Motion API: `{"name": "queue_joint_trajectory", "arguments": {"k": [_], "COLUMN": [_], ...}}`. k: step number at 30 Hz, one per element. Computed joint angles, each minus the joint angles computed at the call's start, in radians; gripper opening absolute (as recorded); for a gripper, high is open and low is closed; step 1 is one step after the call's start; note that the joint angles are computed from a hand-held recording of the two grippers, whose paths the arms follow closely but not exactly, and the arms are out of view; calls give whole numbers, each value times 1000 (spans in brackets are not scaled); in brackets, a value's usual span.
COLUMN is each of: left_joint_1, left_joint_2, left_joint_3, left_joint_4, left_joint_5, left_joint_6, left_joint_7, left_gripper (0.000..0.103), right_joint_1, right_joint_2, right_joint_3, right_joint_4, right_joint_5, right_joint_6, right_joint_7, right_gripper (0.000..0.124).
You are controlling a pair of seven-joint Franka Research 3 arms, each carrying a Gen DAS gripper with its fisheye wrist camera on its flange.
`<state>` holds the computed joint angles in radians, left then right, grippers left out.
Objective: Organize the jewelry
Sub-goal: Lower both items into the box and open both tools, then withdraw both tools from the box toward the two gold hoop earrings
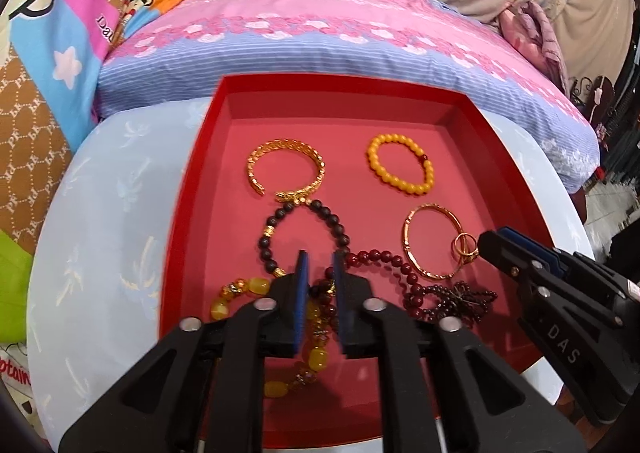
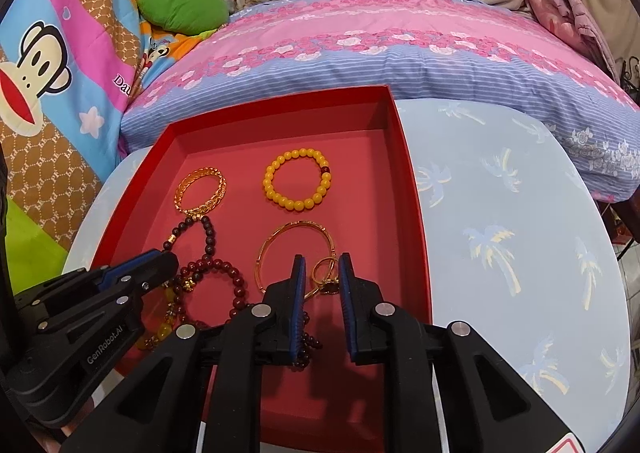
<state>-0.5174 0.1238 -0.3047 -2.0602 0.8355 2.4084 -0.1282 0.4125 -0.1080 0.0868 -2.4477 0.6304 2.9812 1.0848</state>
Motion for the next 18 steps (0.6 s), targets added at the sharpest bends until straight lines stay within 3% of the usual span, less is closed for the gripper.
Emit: {"name": "queue_joint_trajectory", "arguments": {"k": [11,18], "left_joint_1": [-3,-14], "left_joint_2": [-38,-101], "left_joint_3": [-13,-43], "left_joint_4": [-14,-54], "left_joint_5": [7,11], "left_joint_6": [-25,-52], "left_joint_7": [-26,-72], "left_gripper": [18,18], "right_joint_1": [16,41], "right_joint_2": [-53,-149], "right_joint_3": [-7,-25], "right_joint_4": [-33,-101], "right_joint_5": [12,15], "right_joint_6": [7,6], "right_joint_7": [-1,-5], "right_gripper": [22,22]}}
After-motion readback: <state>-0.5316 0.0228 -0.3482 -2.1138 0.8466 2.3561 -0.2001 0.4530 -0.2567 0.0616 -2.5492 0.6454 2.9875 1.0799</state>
